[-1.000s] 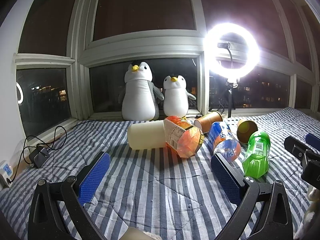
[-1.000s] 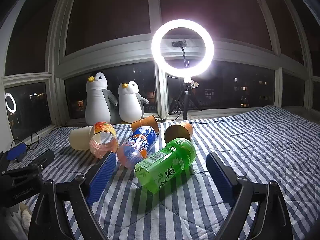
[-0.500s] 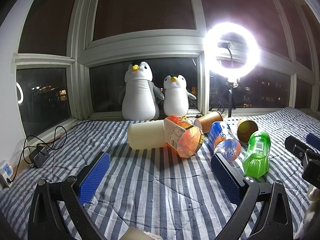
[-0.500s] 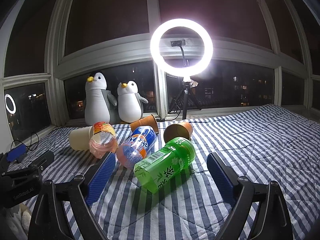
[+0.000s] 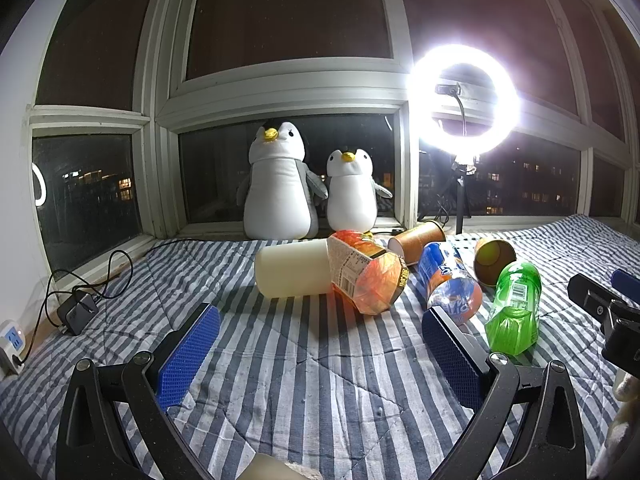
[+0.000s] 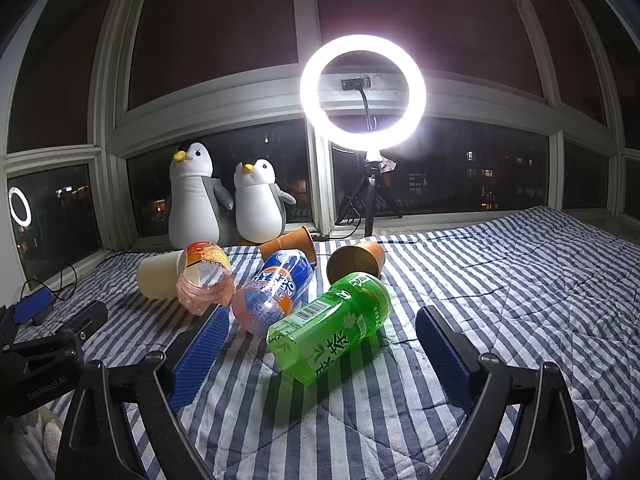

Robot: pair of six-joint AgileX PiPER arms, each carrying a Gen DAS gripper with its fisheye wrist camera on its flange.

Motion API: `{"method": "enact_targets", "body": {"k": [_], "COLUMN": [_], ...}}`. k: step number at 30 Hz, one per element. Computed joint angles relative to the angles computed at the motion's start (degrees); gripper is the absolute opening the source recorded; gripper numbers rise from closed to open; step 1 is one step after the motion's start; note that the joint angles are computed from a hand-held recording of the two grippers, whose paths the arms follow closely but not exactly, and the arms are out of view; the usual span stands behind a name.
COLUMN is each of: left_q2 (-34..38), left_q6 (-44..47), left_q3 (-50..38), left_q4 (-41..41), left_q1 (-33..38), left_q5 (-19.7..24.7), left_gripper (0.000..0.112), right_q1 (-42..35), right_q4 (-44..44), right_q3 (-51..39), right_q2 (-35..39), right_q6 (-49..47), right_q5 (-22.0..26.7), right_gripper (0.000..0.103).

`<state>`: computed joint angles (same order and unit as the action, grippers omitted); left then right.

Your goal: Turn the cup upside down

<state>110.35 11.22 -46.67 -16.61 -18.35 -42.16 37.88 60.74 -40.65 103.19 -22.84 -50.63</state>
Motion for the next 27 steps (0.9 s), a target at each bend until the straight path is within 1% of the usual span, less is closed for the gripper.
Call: {"method": "enact_targets", "body": {"k": [4, 7, 11, 15, 16, 17, 19, 20, 21, 24, 27], "left_q2": [0.04, 0.32, 0.75, 0.91, 0.93, 0.89, 1.02, 1.14, 1.3, 1.93, 2.95], "left_q6": [-0.21, 0.23, -0.05, -0.12, -0.1, -0.03, 0.02, -0.12, -0.1, 1.56, 4.49], "left_q3": [-0.55, -1.8, -2.96, -3.13, -3.26, -3.52, -4.77, -5.72, -7.34, -11.98, -20.21], "left_q4": [0.29, -0.09, 0.33, 0.55, 0.64, 0.79, 1.9, 2.91, 4.28, 5.83, 7.42], "left_q1": [0.24, 0.4, 0.62, 0.57, 0.57, 0.62, 0.81, 1.04, 1.25, 1.1, 0.9], "left_q5": [1.37, 3.44, 5.06, 5.24, 5.57, 6.23, 8.99, 10.92, 14.19, 21.51, 30.98], "left_gripper": [0.102, 0.103, 0.103, 0.102, 0.102, 0.102, 0.103, 0.103, 0.102, 0.102, 0.102], "right_q1": [-1.41, -2.92, -4.16, -7.98, -9.63, -10.27, -12.35, -12.7, -13.42, -14.93, -16.85], "right_q4": [-0.52, -0.36, -0.63, -2.64, -2.96, -3.01, -1.97, -1.66, -1.19, -0.36, -0.46], "right_q3": [-0.63, -1.61, -1.68, -2.36, -2.98, -3.21, -4.2, -4.31, -4.44, -4.55, -4.75], "right_q2": [-0.07, -0.14, -0.61, -1.85, -2.23, -2.36, -2.82, -2.85, -3.14, -3.6, -3.82], "right_q6": [0.12, -0.35, 0.32, 1.31, 0.82, 0.45, -2.53, -3.19, -4.29, -6.7, -8.0], "right_q5": [2.57, 5.66, 7.66, 13.93, 16.47, 17.31, 19.55, 19.53, 19.76, 19.74, 20.68], "right_gripper": [0.093, 0.093, 0.093, 0.093, 0.093, 0.093, 0.093, 0.093, 0.093, 0.093, 0.093]}}
